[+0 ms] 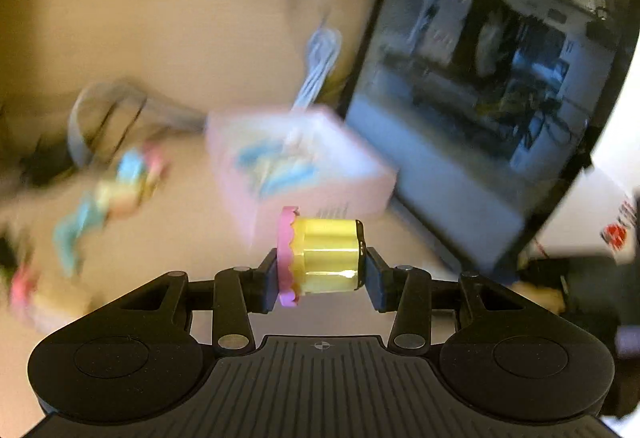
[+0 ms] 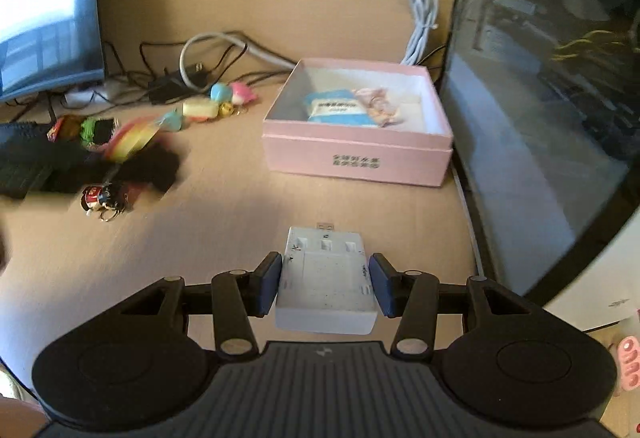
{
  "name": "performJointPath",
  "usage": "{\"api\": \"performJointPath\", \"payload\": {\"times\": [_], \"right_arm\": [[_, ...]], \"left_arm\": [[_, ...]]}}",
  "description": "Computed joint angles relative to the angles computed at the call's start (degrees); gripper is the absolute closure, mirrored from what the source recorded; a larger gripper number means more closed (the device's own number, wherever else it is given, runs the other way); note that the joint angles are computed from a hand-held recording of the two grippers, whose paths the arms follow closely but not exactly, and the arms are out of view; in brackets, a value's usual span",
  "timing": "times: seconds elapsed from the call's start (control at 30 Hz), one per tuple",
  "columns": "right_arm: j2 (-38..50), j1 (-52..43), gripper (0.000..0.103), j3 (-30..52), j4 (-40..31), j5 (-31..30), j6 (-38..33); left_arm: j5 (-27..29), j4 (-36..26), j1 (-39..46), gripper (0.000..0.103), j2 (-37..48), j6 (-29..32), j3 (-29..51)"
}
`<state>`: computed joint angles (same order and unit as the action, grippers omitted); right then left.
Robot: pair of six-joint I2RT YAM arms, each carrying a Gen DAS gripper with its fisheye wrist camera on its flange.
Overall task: Organize objects
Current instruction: 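Carry the cupcake toy and white charger into the pink box and release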
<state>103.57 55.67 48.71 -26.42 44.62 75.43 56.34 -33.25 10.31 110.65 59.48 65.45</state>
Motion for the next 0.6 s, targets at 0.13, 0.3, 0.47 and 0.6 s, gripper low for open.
{"api": "performJointPath", "payload": {"times": [0.13,0.3,0.47,0.6], "right_arm": [[-2.87,1.47,0.055,-3.27,0.25,1.68,2.81],[-5.13,1.33,0.055,-6.59,2.12,3.48,2.96],[-6.64,0.46,0.055,-8.40,3.15,4.72,1.67],[-8.48,-1.83,0.055,-10.34,5.65,4.95,-1.36]], "left_arm": [[-2.15,27.15,-11.84,0.056,-5.20,-25.57,-6.46],[-10.36,47.32,-23.30,0.056,1.52,-41.39,-4.20],[-21.95,40.03,-27.50,0.060,10.46,-41.60,4.53],[-18.55,39.88,-23.64,0.060,10.57,-41.46,3.31]]}}
